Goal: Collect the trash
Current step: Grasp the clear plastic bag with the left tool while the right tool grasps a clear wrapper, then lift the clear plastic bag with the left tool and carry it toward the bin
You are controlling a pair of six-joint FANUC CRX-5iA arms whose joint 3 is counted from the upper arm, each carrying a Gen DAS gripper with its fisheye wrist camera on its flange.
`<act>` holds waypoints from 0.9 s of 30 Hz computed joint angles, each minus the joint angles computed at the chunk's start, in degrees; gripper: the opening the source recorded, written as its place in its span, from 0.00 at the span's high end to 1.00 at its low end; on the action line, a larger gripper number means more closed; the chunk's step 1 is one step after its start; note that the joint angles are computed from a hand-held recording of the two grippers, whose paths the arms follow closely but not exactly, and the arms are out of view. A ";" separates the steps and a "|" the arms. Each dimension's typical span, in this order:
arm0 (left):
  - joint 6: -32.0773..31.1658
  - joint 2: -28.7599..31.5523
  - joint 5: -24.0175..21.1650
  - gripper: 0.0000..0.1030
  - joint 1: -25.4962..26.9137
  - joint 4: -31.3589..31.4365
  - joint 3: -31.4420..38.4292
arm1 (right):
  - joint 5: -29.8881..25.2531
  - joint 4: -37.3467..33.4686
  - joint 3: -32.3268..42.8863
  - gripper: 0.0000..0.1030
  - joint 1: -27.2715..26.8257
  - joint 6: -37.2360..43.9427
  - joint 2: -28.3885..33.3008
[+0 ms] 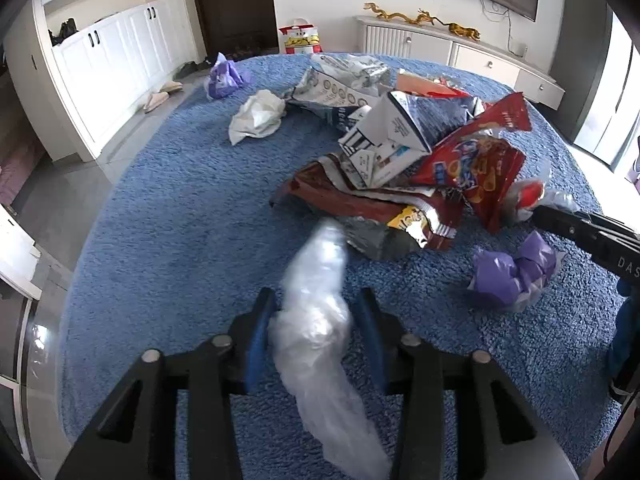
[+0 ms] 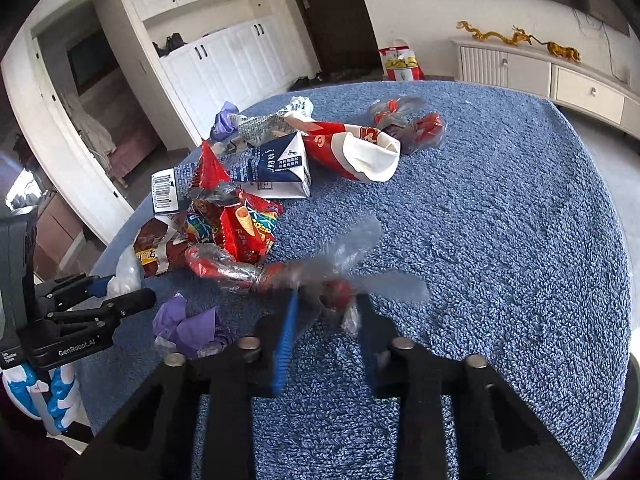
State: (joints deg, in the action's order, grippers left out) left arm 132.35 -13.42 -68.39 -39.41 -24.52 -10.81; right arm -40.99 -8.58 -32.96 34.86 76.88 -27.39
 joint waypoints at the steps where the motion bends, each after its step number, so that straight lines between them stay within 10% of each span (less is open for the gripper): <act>1: 0.50 0.02 -0.56 0.68 -0.49 -0.57 0.31 | 0.27 0.31 -0.23 0.83 0.14 -0.43 -0.23; 27: 11.01 0.18 -16.16 0.71 -19.76 -21.07 10.11 | -0.02 8.63 -6.15 0.92 4.00 -11.00 -12.65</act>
State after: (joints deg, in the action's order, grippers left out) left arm 143.36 -13.24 -84.55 -59.17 -45.60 -0.70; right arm -41.01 0.06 -39.11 38.86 65.89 -40.03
